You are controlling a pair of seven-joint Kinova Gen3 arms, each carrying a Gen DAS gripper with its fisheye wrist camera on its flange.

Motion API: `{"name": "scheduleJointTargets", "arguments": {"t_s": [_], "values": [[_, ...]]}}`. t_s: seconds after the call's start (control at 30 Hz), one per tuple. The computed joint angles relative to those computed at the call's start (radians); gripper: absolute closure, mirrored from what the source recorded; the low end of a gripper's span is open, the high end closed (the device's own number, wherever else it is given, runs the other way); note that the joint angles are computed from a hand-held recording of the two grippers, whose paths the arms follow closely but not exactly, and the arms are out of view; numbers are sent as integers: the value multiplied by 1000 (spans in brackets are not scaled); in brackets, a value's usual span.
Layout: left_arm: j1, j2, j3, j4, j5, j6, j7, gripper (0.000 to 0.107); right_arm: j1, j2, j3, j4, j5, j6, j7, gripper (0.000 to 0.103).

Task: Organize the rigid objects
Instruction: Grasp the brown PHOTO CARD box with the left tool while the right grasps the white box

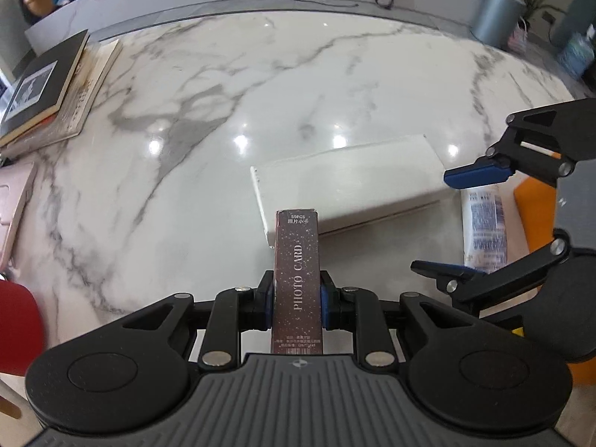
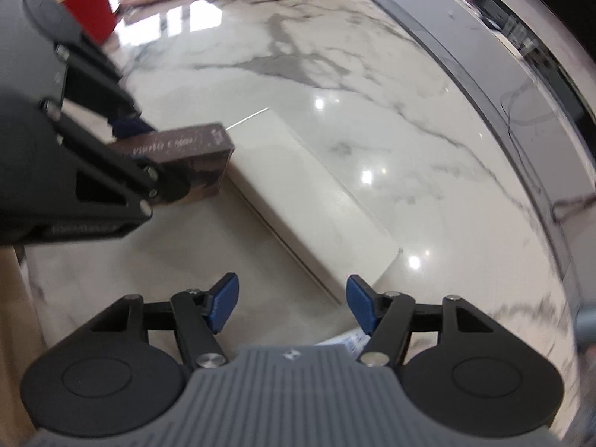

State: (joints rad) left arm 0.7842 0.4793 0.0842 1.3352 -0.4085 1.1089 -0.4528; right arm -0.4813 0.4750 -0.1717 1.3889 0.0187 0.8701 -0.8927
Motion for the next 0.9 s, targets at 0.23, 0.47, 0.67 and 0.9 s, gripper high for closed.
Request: {"name": "scheduleJointTargets", "arguments": {"t_s": [0.23,0.47,0.67,0.9], "values": [[19,-38,-38,90,-50,-87,184,82,-9,45,-6,-54,22,10,75,24],[36,-52,-47,149,-141,-114,356,82,-41,112,7,-146,20,50,88,23],[27,-60,-36,182,-171,-146,415,82,-70,134,21,-161,53,14,70,23],[23,-65,-28,201,-192,-163,439,82,-68,168,32,-211,23,22,-12,33]]}}
